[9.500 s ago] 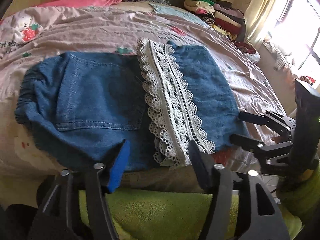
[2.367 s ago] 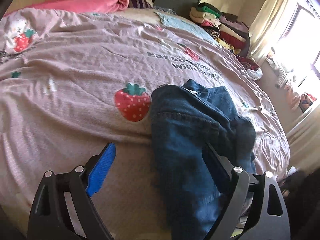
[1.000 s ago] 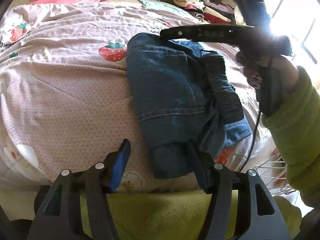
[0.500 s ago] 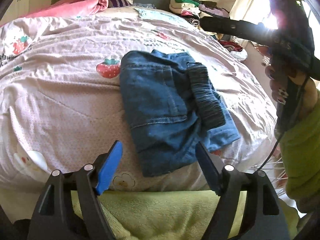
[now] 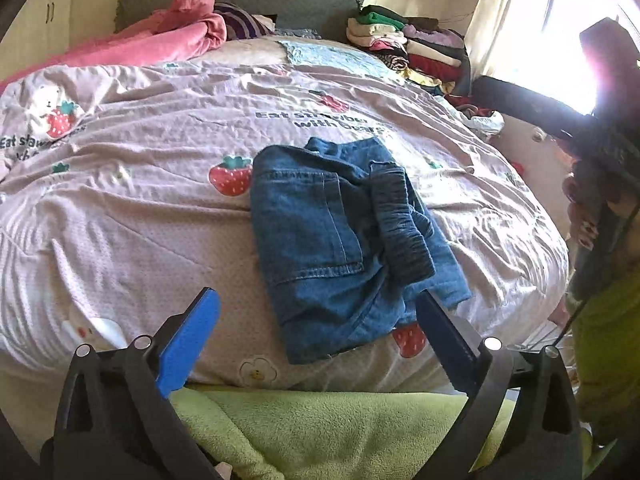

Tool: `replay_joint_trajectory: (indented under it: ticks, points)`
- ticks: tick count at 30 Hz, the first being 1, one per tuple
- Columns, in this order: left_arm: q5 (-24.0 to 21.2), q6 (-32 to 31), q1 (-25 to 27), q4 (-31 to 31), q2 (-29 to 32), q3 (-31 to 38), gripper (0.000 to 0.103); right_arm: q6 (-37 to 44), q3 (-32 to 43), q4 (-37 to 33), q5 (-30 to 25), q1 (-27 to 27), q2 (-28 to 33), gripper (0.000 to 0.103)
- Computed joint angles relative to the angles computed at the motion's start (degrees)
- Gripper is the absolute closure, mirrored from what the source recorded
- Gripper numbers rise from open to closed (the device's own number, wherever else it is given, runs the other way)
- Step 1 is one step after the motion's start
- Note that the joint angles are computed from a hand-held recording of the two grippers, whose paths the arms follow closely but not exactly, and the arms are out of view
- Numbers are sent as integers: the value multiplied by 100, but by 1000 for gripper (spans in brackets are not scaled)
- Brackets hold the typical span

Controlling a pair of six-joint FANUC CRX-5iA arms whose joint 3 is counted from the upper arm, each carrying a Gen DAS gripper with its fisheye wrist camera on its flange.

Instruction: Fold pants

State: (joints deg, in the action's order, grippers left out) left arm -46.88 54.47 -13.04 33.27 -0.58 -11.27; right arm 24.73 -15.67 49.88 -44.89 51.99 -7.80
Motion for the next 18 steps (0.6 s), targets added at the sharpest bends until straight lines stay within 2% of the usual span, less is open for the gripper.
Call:
replay_joint_trajectory:
  ticks: [9, 18]
  points:
    - [139, 402, -16, -376, -93, 126, 5, -589, -351, 503, -345, 167, -302, 15]
    - [411, 662, 36, -465, -171, 149, 5, -898, -563, 671, -649, 276, -509, 14]
